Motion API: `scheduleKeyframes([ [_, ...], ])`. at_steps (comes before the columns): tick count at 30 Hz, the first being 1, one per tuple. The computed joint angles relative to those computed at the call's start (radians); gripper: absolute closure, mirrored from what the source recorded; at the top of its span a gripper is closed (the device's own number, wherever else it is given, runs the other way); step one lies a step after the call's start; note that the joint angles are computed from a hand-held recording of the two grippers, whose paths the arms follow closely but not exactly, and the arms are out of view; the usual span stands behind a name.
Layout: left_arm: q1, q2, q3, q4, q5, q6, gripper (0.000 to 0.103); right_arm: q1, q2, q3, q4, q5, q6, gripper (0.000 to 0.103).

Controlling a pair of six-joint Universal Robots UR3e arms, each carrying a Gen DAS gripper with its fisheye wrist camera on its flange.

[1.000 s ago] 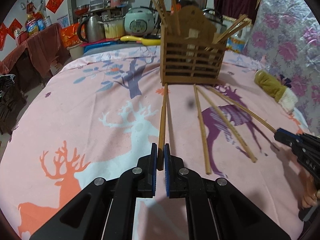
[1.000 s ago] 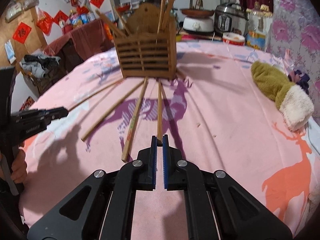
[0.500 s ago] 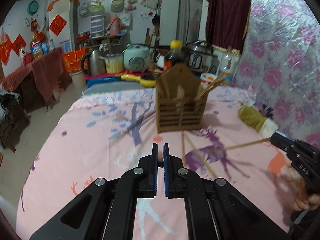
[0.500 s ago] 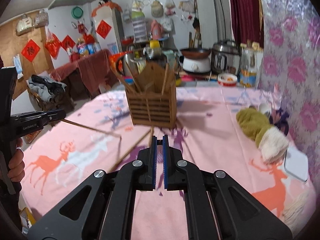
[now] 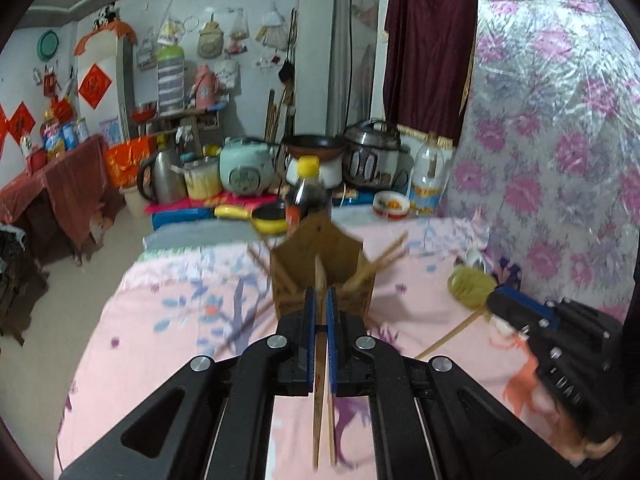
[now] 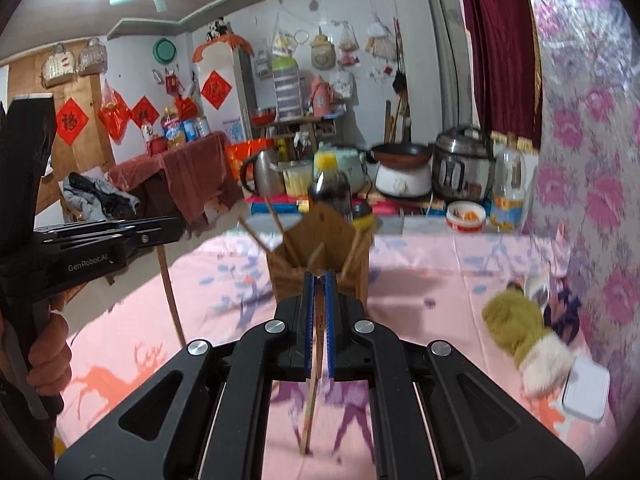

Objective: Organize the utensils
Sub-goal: 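Lift both chopsticks into the wooden holder and open both tools, then withdraw both open tools back to the remaining chopsticks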

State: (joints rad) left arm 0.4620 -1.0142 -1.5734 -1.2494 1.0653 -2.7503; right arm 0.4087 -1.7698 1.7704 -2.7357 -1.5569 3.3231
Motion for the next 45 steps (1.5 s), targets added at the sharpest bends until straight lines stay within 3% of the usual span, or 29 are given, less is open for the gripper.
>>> scheduleKeyframes([
  [6, -0.261, -0.343, 0.286, 0.197, 0.225, -0.181, 0.098, -0.018, 0.185, -0.240, -0.001, -0.011, 0.020, 0.097],
  [9, -0.296, -0.492, 0.468, 0.224, 0.259, -0.242, 0.098, -0.032, 0.282, -0.362, -0.009, -0.045, 0.029, 0.097],
  [13, -0.335, -0.679, 0.668, 0.326, 0.326, -0.326, 0.097, -0.081, 0.372, -0.485, -0.011, 0.001, 0.050, 0.097],
  [15, -0.343, -0.728, 0.675, 0.356, 0.339, -0.334, 0.098, -0.084, 0.416, -0.517, -0.016, -0.003, 0.056, 0.097],
  [19, -0.304, -0.727, 0.466, 0.443, 0.288, -0.334, 0.096, -0.091, 0.521, -0.557, 0.017, 0.040, 0.055, 0.095],
  [20, -0.285, -0.708, 0.411, 0.452, 0.275, -0.328, 0.094, -0.089, 0.533, -0.557, 0.025, 0.037, 0.058, 0.092],
  [21, -0.266, -0.689, 0.359, 0.460, 0.253, -0.323, 0.085, -0.088, 0.535, -0.542, 0.016, 0.034, 0.068, 0.092],
  [22, -0.251, -0.672, 0.317, 0.477, 0.239, -0.320, 0.068, -0.096, 0.524, -0.510, -0.013, 0.053, 0.076, 0.092],
  [24, -0.225, -0.617, 0.216, 0.541, 0.247, -0.320, 0.050, -0.095, 0.501, -0.480, -0.035, 0.055, 0.083, 0.092],
  [25, -0.213, -0.591, 0.184, 0.554, 0.245, -0.319, 0.047, -0.094, 0.481, -0.460, -0.050, 0.051, 0.082, 0.092],
  [31, -0.142, -0.430, 0.012, 0.575, 0.197, -0.310, 0.032, -0.074, 0.368, -0.297, -0.119, 0.014, 0.086, 0.078],
  [39, 0.059, -0.024, -0.338, 0.503, 0.063, -0.262, 0.020, -0.056, 0.161, -0.024, -0.175, -0.022, 0.127, 0.067],
  [45, 0.328, 0.400, -0.546, 0.262, -0.145, -0.101, 0.010, 0.053, 0.030, 0.200, -0.325, -0.165, 0.124, 0.037],
])
